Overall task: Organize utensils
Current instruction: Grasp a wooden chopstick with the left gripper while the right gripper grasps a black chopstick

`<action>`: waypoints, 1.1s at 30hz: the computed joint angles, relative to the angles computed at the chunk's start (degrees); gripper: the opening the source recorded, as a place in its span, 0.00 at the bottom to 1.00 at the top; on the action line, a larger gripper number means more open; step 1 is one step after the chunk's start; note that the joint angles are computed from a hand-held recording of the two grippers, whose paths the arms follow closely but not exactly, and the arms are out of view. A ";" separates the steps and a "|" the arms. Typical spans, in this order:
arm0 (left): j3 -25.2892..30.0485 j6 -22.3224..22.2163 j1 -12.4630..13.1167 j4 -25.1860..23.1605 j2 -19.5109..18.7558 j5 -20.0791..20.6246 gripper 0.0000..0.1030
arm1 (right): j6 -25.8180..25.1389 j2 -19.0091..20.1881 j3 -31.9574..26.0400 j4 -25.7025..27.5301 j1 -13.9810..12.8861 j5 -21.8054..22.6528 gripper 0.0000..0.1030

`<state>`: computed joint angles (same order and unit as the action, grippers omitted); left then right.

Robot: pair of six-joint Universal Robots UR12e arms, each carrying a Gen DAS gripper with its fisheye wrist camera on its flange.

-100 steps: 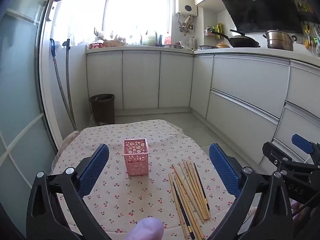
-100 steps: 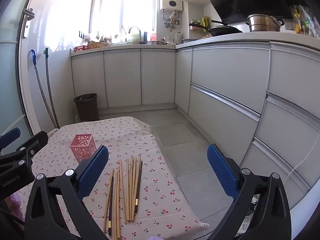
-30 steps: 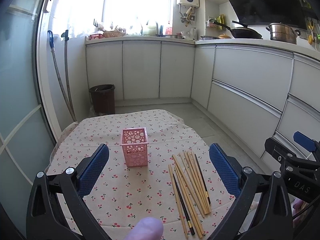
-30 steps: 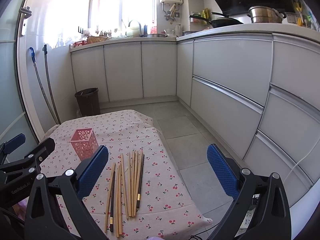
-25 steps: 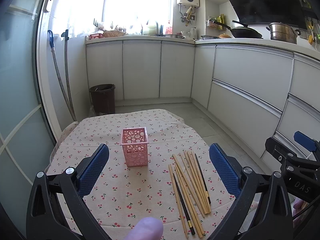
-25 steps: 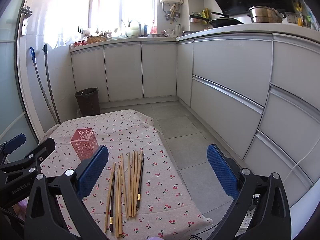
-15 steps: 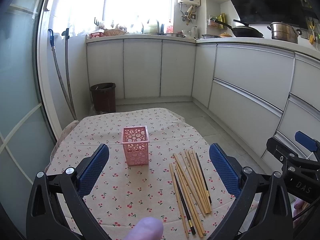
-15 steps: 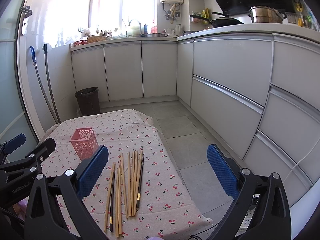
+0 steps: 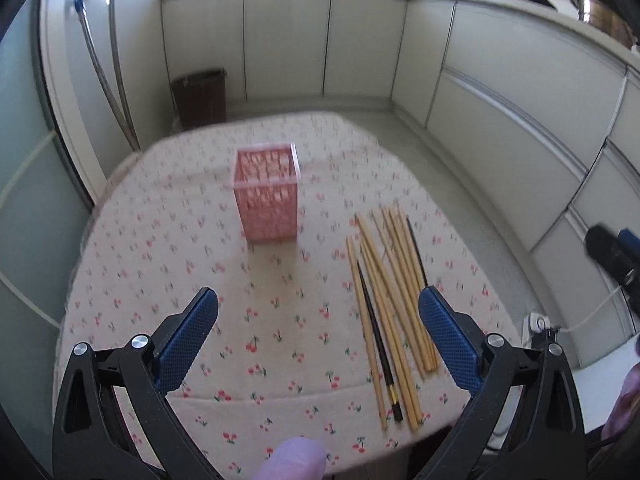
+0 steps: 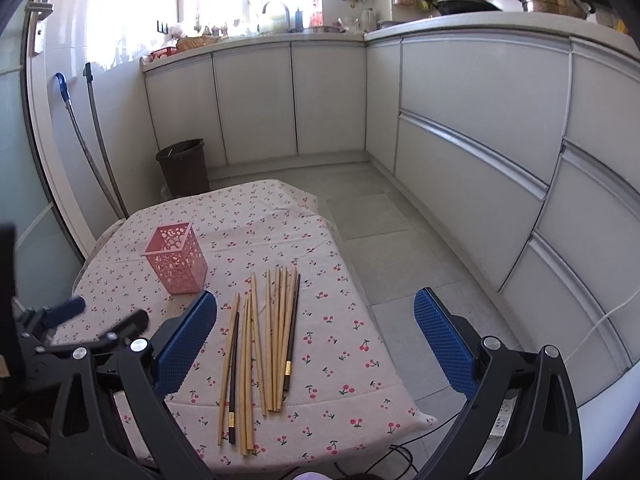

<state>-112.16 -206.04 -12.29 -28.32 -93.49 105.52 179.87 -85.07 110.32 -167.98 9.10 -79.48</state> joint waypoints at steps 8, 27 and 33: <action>3.13 -1.73 1.20 -12.72 -4.03 -5.50 0.93 | 6.07 4.36 -10.24 19.39 -3.56 13.98 0.93; 12.17 -17.97 2.87 -18.02 -13.54 -2.50 0.56 | 23.11 12.26 -14.72 27.59 -8.77 30.82 0.93; 12.84 -20.00 2.82 -14.64 -14.04 -2.37 0.56 | 22.69 12.40 -14.77 28.22 -9.02 33.28 0.93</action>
